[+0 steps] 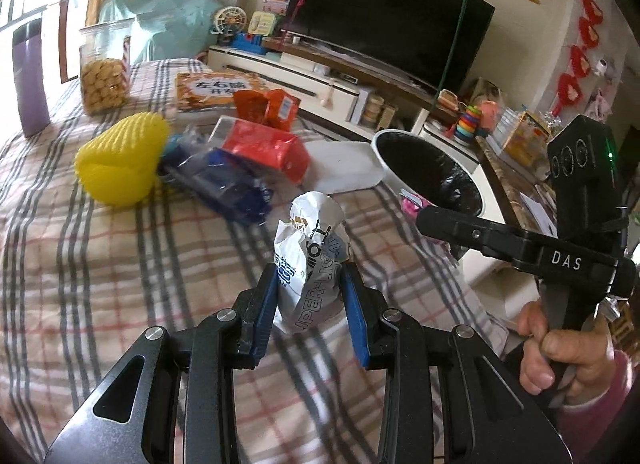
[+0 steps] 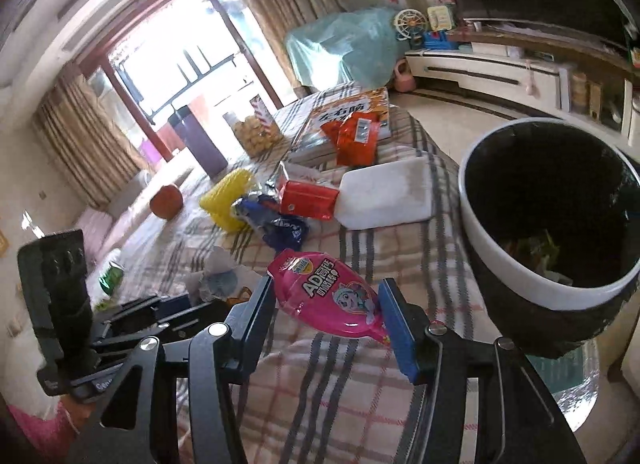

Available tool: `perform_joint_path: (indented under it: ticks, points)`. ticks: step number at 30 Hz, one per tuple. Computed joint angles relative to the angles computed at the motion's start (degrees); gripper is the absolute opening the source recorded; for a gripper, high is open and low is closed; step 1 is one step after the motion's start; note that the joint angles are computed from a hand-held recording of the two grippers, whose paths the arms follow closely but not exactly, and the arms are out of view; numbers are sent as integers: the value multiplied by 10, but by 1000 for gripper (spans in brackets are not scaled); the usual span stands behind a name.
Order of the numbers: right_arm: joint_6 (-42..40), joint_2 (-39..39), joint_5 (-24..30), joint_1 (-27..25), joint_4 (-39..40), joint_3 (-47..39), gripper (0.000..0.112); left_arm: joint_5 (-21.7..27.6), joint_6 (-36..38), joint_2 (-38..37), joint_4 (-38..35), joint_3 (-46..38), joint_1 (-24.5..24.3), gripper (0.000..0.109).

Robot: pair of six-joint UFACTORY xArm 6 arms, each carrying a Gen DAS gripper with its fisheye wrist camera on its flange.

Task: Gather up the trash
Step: 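Carry the chip bag and candy packet over the trash bin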

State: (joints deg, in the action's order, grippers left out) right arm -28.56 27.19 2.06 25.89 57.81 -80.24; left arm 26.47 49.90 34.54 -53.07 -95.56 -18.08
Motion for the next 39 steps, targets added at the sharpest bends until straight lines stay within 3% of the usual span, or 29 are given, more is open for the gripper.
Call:
perform_joint_path:
  ticks: [7, 17, 24, 30, 37, 39]
  points:
    - [-43, -17, -18, -1, 46, 15, 54, 6, -8, 8, 11, -16, -9, 31]
    - [-20, -51, -37, -26, 16, 51, 54, 23, -18, 39, 34, -73, -34, 31]
    - [109, -72, -48, -61, -132, 85, 54, 49, -44, 83, 65, -155, -52, 31]
    - [274, -71, -42, -104, -325, 97, 54, 74, -83, 133, 102, -246, -66, 31]
    - [372, -61, -19, -147, -452, 86, 54, 125, -156, 228, 169, -404, -76, 31]
    - [390, -55, -11, -158, -477, 78, 54, 158, -185, 274, 190, -483, -75, 31]
